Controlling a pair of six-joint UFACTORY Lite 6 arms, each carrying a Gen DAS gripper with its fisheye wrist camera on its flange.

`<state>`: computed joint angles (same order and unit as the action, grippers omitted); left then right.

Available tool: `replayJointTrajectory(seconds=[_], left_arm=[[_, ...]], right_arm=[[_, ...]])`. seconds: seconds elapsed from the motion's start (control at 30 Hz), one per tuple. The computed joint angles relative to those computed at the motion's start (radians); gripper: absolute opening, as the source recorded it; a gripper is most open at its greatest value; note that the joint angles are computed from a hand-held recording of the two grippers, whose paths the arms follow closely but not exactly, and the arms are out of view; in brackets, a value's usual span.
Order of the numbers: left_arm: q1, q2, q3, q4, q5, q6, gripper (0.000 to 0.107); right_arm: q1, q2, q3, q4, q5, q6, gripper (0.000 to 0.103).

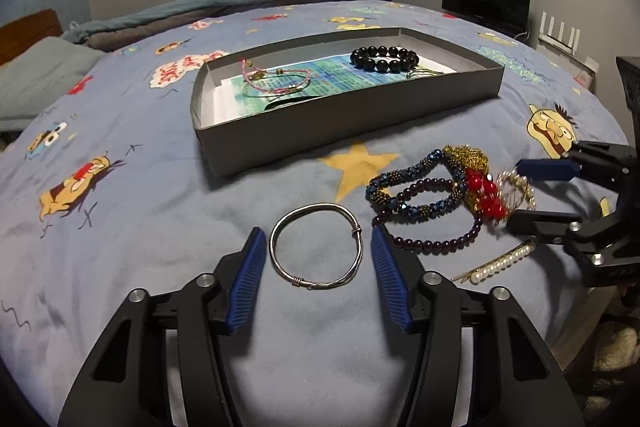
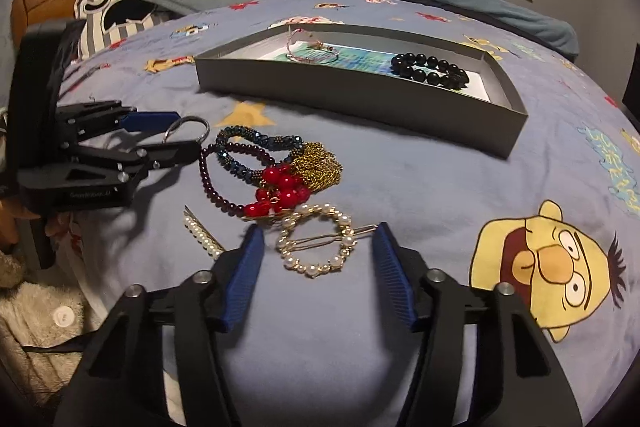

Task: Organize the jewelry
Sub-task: 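Grasp a silver bangle with the left tool while the right tool grasps the pearl ring brooch, then carry the bangle and pearl brooch over the gray box, lowering both tools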

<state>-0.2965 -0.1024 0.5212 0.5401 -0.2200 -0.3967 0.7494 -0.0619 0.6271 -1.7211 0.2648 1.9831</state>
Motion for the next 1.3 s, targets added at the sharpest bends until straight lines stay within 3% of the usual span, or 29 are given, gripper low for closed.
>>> replayJointTrajectory(seconds=[0.13,0.27,0.47,0.77,1.17,1.3], left_arm=[[0.008,0.005,-0.001,0.023,-0.009,-0.013,0.049],[0.030,-0.010,-0.005,0.149,-0.024,-0.136,0.049],[0.028,-0.059,-0.012,0.184,-0.008,-0.169,0.049],[0.064,-0.117,-0.002,0.421,-0.001,-0.404,0.049],[0.113,-0.100,0.081,0.652,0.007,-0.606,0.049],[0.128,-0.053,0.177,0.824,0.000,-0.780,0.049]], right_arm=[[-0.017,-0.005,-0.003,-0.066,-0.019,0.072,0.051],[-0.040,-0.034,-0.019,-0.100,-0.037,0.102,0.051],[-0.062,-0.096,-0.045,-0.046,-0.029,0.051,0.051],[-0.109,-0.152,-0.060,0.025,-0.039,-0.044,0.051],[-0.206,-0.171,0.021,0.258,-0.071,-0.360,0.051],[-0.253,-0.140,0.099,0.368,-0.095,-0.507,0.051]])
